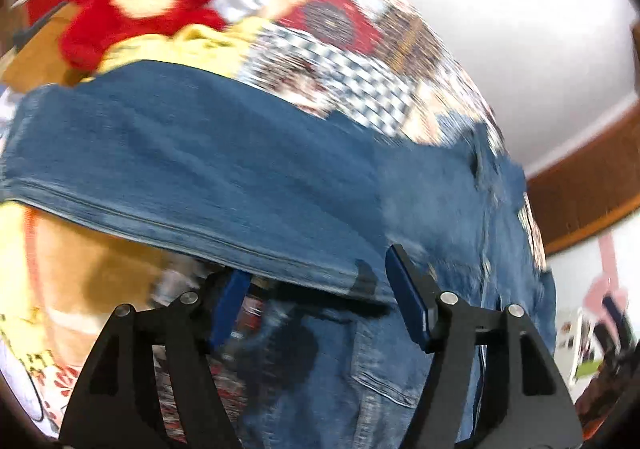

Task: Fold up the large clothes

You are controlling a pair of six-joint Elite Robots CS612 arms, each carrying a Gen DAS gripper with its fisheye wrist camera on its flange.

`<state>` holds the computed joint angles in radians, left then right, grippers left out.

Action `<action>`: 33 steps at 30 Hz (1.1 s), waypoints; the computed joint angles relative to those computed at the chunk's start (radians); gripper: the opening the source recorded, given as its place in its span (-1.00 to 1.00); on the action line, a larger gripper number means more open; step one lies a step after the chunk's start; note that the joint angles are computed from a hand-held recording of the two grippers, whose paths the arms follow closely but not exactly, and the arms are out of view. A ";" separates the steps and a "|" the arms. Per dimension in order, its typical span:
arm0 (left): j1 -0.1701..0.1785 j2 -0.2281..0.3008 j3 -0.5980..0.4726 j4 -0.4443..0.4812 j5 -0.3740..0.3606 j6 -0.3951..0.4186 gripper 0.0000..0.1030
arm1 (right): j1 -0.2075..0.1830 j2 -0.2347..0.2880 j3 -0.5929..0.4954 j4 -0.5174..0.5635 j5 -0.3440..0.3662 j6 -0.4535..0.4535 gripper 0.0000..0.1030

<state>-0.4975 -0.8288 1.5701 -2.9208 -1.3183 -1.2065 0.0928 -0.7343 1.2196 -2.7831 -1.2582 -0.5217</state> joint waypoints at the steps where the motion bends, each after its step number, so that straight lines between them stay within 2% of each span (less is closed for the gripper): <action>1: 0.007 -0.005 0.017 -0.022 0.002 -0.024 0.30 | 0.001 -0.001 0.002 -0.005 0.001 -0.005 1.00; 6: 0.032 -0.019 0.069 -0.036 0.036 -0.144 0.26 | 0.006 -0.002 0.008 -0.022 -0.001 -0.023 1.00; 8: 0.033 -0.014 0.066 -0.042 0.055 -0.159 0.01 | 0.007 0.002 0.003 -0.010 -0.006 -0.025 1.00; 9: 0.030 -0.009 0.047 -0.012 0.076 -0.151 -0.09 | 0.007 0.005 0.000 -0.002 -0.012 -0.023 1.00; 11: 0.013 -0.022 0.021 0.104 0.141 -0.095 -0.48 | 0.005 0.010 -0.009 0.019 -0.016 -0.021 1.00; 14: -0.010 -0.032 -0.024 0.205 0.226 -0.011 -0.65 | 0.002 0.018 -0.025 0.053 -0.023 -0.012 1.00; 16: -0.031 -0.039 -0.059 0.243 0.298 0.061 -0.67 | -0.001 0.022 -0.036 0.069 -0.023 -0.002 1.00; 19: -0.054 -0.032 -0.110 0.178 0.345 0.194 -0.67 | -0.007 0.026 -0.045 0.076 -0.018 0.018 1.00; 22: -0.081 -0.006 -0.190 0.155 0.384 0.349 -0.67 | -0.015 0.024 -0.045 0.072 -0.008 0.036 1.00; 24: -0.097 0.034 -0.266 0.098 0.361 0.493 -0.67 | -0.020 0.022 -0.042 0.070 0.003 0.045 1.00; 26: -0.107 0.069 -0.328 0.094 0.322 0.569 -0.67 | -0.026 0.019 -0.039 0.069 0.009 0.053 1.00; 28: -0.117 0.121 -0.414 0.133 0.255 0.634 -0.67 | -0.032 0.016 -0.034 0.066 0.009 0.061 1.00; 30: -0.119 0.162 -0.477 0.191 0.188 0.655 -0.67 | -0.037 0.014 -0.032 0.068 0.009 0.066 1.00; 33: -0.117 0.226 -0.568 0.292 0.049 0.645 -0.67 | -0.048 0.008 -0.025 0.074 0.013 0.076 1.00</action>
